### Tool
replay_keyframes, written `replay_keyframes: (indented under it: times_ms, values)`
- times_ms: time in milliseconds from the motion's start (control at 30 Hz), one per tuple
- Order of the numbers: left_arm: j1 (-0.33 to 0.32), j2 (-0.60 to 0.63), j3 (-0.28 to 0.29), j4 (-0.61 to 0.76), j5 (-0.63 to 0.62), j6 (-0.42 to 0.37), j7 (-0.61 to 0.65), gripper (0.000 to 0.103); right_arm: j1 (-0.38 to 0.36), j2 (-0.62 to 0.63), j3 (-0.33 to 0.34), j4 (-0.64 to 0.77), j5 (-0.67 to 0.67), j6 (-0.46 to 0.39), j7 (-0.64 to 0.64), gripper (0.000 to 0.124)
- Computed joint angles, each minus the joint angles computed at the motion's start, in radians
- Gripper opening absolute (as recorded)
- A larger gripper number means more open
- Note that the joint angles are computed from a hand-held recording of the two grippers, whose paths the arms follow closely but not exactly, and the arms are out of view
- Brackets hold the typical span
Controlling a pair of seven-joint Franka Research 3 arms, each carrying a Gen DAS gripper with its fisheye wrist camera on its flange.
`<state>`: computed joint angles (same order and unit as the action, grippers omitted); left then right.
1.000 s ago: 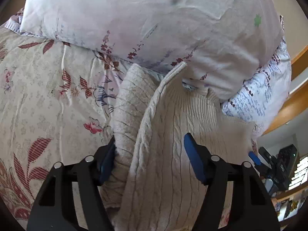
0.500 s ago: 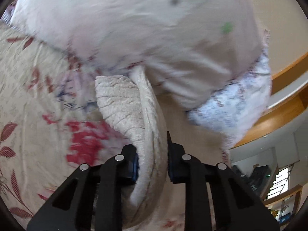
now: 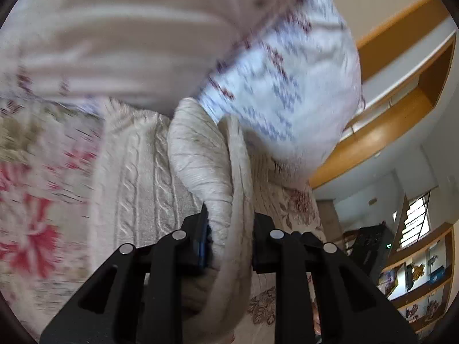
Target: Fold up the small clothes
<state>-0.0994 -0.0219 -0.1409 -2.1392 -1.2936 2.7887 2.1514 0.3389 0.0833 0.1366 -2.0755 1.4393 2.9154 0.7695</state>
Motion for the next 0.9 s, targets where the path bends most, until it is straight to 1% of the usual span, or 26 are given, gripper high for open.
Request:
replay_keyframes:
  times_ms: [67, 100, 133, 167, 200, 233, 267, 300, 333, 400, 433, 467, 500, 533, 600, 633, 700, 733, 767, 800, 833, 867, 900]
  values:
    - [-0.012, 0.048, -0.017, 0.031, 0.060, 0.015, -0.049, 0.022, -0.007, -0.006, -0.005, -0.002, 0.016, -0.025, -0.008, 0.079]
    - [-0.012, 0.066, -0.024, 0.045, 0.082, 0.007, -0.063, 0.024, -0.012, -0.007, -0.007, 0.001, 0.032, -0.047, -0.021, 0.079]
    - [-0.009, 0.087, -0.031, 0.064, 0.093, -0.025, -0.057, 0.024, -0.014, -0.007, -0.009, 0.004, 0.041, -0.066, -0.028, 0.079]
    - [-0.002, 0.087, -0.038, 0.066, 0.086, -0.048, -0.043, 0.024, -0.020, -0.003, -0.013, 0.014, 0.047, -0.109, -0.031, 0.079]
    - [0.004, 0.087, -0.043, 0.069, 0.067, -0.078, -0.017, 0.028, -0.023, 0.001, -0.014, 0.020, 0.048, -0.139, -0.029, 0.079]
    - [0.012, 0.079, -0.046, 0.070, 0.030, -0.112, 0.027, 0.036, -0.026, 0.010, -0.016, 0.033, 0.031, -0.172, -0.011, 0.079]
    - [0.015, 0.062, -0.047, 0.060, -0.009, -0.124, 0.071, 0.041, -0.029, 0.025, -0.017, 0.052, 0.006, -0.209, 0.017, 0.079]
    - [0.013, 0.034, -0.046, 0.040, -0.037, -0.106, 0.104, 0.054, -0.029, 0.041, -0.016, 0.069, -0.037, -0.229, 0.056, 0.079]
    - [0.008, 0.010, -0.043, 0.021, -0.055, -0.086, 0.126, 0.063, -0.026, 0.060, -0.015, 0.087, -0.090, -0.241, 0.108, 0.079]
    - [-0.003, -0.050, -0.028, -0.026, -0.108, -0.027, 0.194, 0.069, -0.030, 0.094, -0.009, 0.119, -0.157, -0.271, 0.177, 0.079]
    - [-0.009, -0.080, -0.026, -0.055, -0.072, 0.050, 0.171, 0.074, -0.030, 0.122, -0.008, 0.145, -0.205, -0.292, 0.233, 0.079]
    - [-0.014, -0.094, -0.019, -0.073, -0.030, 0.090, 0.137, 0.076, -0.034, 0.139, -0.002, 0.162, -0.227, -0.307, 0.259, 0.079]
    - [-0.012, -0.105, -0.016, -0.097, 0.069, 0.140, 0.050, 0.079, -0.038, 0.160, 0.004, 0.184, -0.248, -0.326, 0.283, 0.079]
    - [-0.005, -0.110, -0.012, -0.118, 0.157, 0.166, -0.029, 0.079, -0.036, 0.181, 0.010, 0.206, -0.275, -0.332, 0.304, 0.078]
    - [0.020, -0.112, -0.004, -0.152, 0.321, 0.176, -0.198, 0.079, -0.027, 0.198, 0.022, 0.227, -0.332, -0.304, 0.329, 0.076]
    - [0.022, -0.113, 0.005, -0.166, 0.359, 0.171, -0.244, 0.079, -0.027, 0.207, 0.030, 0.242, -0.350, -0.305, 0.333, 0.072]
    - [0.023, -0.103, 0.031, -0.173, 0.414, 0.148, -0.311, 0.079, -0.020, 0.236, 0.034, 0.276, -0.409, -0.314, 0.387, 0.067]
    - [0.012, -0.097, 0.044, -0.175, 0.412, 0.144, -0.317, 0.079, -0.011, 0.251, 0.031, 0.292, -0.459, -0.315, 0.425, 0.059]
    - [-0.001, -0.092, 0.061, -0.176, 0.396, 0.133, -0.310, 0.079, 0.005, 0.262, 0.024, 0.301, -0.516, -0.296, 0.468, 0.037]
    - [-0.009, -0.090, 0.073, -0.175, 0.379, 0.121, -0.302, 0.079, 0.005, 0.266, 0.029, 0.305, -0.537, -0.284, 0.483, 0.026]
    - [-0.016, -0.098, 0.088, -0.185, 0.341, 0.104, -0.271, 0.079, -0.007, 0.260, 0.044, 0.300, -0.522, -0.268, 0.468, 0.022]
    - [-0.020, -0.091, 0.091, -0.178, 0.328, 0.096, -0.265, 0.079, -0.011, 0.248, 0.053, 0.287, -0.517, -0.234, 0.448, 0.020]
    - [-0.023, -0.090, 0.095, -0.174, 0.304, 0.086, -0.245, 0.079, -0.003, 0.226, 0.055, 0.264, -0.532, -0.175, 0.432, 0.019]
